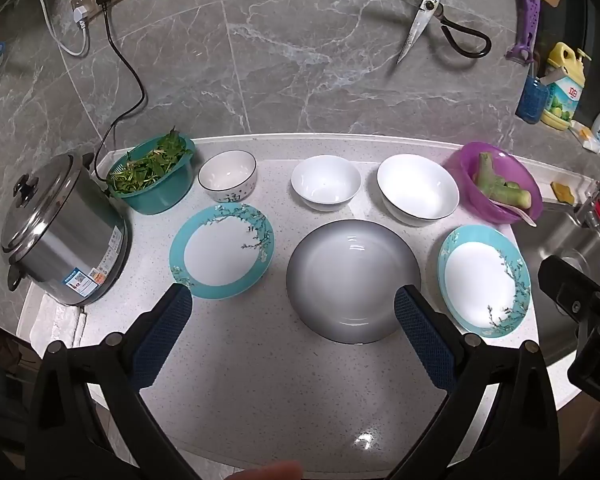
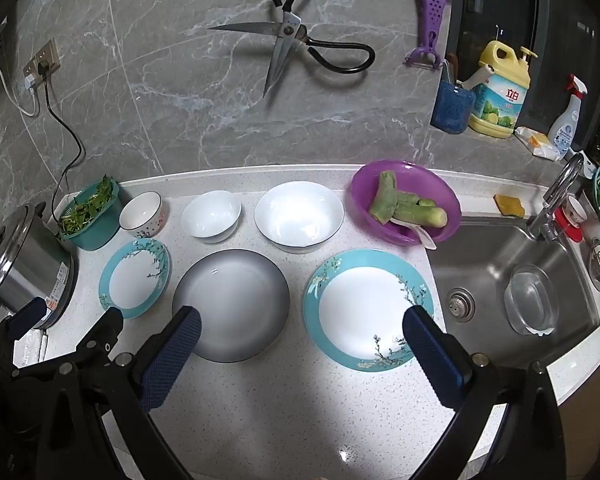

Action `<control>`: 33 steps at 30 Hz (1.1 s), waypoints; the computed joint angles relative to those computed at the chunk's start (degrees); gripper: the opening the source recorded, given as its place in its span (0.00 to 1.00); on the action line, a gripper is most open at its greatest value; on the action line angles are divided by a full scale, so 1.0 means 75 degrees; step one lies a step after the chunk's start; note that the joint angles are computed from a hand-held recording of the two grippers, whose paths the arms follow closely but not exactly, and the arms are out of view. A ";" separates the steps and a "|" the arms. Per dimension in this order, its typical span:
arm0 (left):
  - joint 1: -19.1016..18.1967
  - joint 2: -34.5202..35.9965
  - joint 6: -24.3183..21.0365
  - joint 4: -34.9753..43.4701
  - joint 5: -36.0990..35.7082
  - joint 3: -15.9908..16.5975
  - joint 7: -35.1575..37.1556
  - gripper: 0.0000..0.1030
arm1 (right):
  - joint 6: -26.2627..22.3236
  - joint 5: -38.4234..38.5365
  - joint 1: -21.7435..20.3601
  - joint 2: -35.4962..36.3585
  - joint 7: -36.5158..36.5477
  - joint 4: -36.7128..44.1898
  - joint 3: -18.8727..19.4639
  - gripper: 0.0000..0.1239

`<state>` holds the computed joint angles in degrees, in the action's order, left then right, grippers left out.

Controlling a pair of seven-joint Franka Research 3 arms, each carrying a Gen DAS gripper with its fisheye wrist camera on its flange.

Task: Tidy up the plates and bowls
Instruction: 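Move both tools toward the grey gradient plate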

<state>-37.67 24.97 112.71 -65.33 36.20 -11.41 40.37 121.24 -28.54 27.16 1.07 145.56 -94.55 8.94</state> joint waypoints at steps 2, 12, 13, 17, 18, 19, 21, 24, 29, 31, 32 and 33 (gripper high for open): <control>0.0002 0.0004 0.0002 0.0004 -0.0006 -0.0001 0.0003 1.00 | 0.0005 0.0010 0.0001 -0.0003 0.0001 -0.0006 0.0000 0.83; 0.0017 -0.0020 0.0008 -0.0045 -0.0029 -0.0011 0.0000 1.00 | -0.0006 -0.0005 0.0018 -0.0006 0.0030 -0.0014 0.0013 0.83; 0.0027 -0.0050 0.0028 -0.0103 -0.0037 -0.0014 -0.0009 1.00 | -0.0013 -0.0005 0.0022 -0.0004 0.0033 -0.0011 0.0016 0.83; 0.0073 -0.0131 0.0080 -0.0244 -0.0053 -0.0039 -0.0019 1.00 | -0.0018 -0.0015 0.0035 0.0002 0.0056 -0.0013 0.0020 0.83; 0.0076 -0.0131 0.0079 -0.0243 -0.0051 -0.0044 -0.0019 1.00 | -0.0022 -0.0016 0.0039 0.0004 0.0062 -0.0010 0.0022 0.83; 0.0086 -0.0162 0.0114 -0.0306 -0.0047 -0.0049 -0.0039 1.00 | -0.0033 -0.0022 0.0044 0.0008 0.0069 -0.0005 0.0024 0.83; 0.0080 -0.0120 0.0070 -0.0229 -0.0045 -0.0055 -0.0021 1.00 | -0.0034 -0.0021 0.0050 0.0030 0.0072 0.0015 0.0021 0.83; 0.0142 -0.0235 0.0150 -0.0427 -0.0080 -0.0075 -0.0017 1.00 | -0.0053 -0.0023 0.0065 0.0066 0.0094 0.0052 0.0014 0.83; 0.0310 -0.0322 0.0283 -0.0596 -0.0230 -0.0138 0.0135 1.00 | -0.0148 -0.0026 0.0132 0.0084 0.0244 0.0039 0.0030 0.83; 0.0390 -0.0361 0.0363 -0.0686 -0.0315 -0.0154 0.0214 1.00 | -0.0195 -0.0038 0.0162 0.0152 0.0309 0.0100 0.0040 0.83; 0.0422 -0.0359 0.0384 -0.0696 -0.0349 -0.0157 0.0251 1.00 | -0.0223 -0.0038 0.0179 0.0174 0.0319 0.0128 0.0037 0.83; 0.0464 -0.0368 0.0413 -0.0727 -0.0390 -0.0159 0.0295 1.00 | -0.0282 -0.0031 0.0195 0.0276 0.0319 0.0252 0.0030 0.83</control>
<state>-34.20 22.21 115.80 -70.78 33.27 -12.61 42.58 119.12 -28.77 28.63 3.13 147.96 -92.66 9.17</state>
